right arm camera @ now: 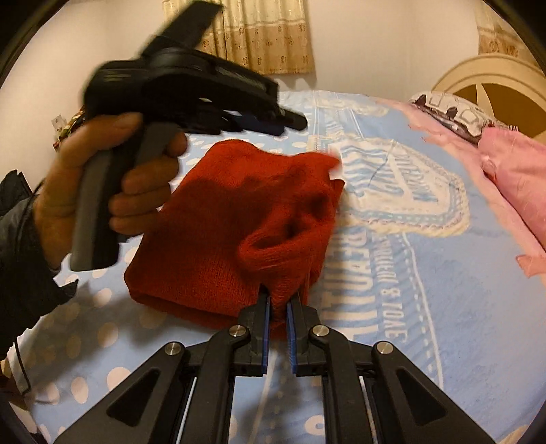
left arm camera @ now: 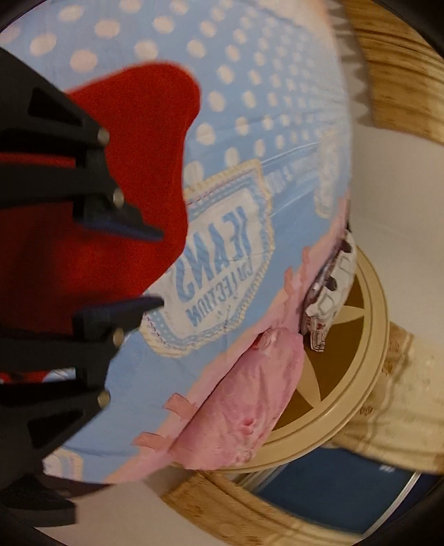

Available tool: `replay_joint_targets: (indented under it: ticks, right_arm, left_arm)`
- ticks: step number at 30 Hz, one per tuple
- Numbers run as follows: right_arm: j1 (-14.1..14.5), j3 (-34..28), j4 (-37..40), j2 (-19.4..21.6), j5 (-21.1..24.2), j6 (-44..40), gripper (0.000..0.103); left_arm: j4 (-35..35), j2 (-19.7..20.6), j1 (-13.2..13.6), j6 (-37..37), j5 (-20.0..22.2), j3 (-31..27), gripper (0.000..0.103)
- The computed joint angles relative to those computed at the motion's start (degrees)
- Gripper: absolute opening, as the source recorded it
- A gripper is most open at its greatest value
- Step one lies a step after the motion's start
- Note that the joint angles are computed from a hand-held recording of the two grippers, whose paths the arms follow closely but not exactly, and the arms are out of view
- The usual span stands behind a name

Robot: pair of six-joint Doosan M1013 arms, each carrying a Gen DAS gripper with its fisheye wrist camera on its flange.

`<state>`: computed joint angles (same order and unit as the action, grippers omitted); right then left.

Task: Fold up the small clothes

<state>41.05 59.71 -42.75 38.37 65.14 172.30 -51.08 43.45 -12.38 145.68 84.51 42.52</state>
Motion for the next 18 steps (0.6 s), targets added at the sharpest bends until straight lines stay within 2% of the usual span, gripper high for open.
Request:
replay_joint_targets:
  ticks: [1,2,6,8,9,10,11,12,16,18]
  right_arm:
    - [-0.02,0.31,0.33,-0.21,-0.46,0.26,0.009]
    - [-0.08,0.75,0.78,-0.49,-0.92,0.61,0.009]
    - [-0.13,2.35,2.94,-1.60,-1.41,0.92,0.012]
    - [0.07,2.56,2.95,-1.93,0.25,1.32,0.014]
    - [0.20,2.71,2.49,-2.14,1.39,1.76,0.020]
    - [0.29,2.85,2.07,-2.37,2.16,2.30,0.035]
    - [0.40,3.21,1.20,-2.73,2.52,3.32,0.041]
    - [0.48,3.83,-0.31,-3.29,2.09,4.96,0.053]
    - [-0.27,3.09,-3.41,-3.83,-0.95,5.92,0.053]
    - [-1.28,2.83,-4.74,-4.01,-6.22,6.24,0.053]
  left_arm:
    - [0.30,-0.80,0.25,1.49,-1.64,1.17,0.054]
    - [0.51,-1.72,0.80,3.12,-3.33,2.56,0.059]
    - [2.02,-2.74,2.08,3.62,-6.88,4.86,0.065]
    - [2.05,-3.22,3.33,4.93,-6.96,6.58,0.065]
    - [2.78,-3.82,3.57,5.69,-7.93,7.98,0.065]
    - [3.24,-4.35,3.88,6.66,-8.43,9.20,0.065]
    - [3.29,-4.85,4.35,8.10,-8.61,10.57,0.065]
    - [3.85,-5.48,4.50,8.99,-9.45,11.97,0.065]
    - [7.41,-8.14,3.96,13.51,-15.48,17.80,0.066]
    - [7.29,-8.25,4.00,13.92,-15.58,18.33,0.066]
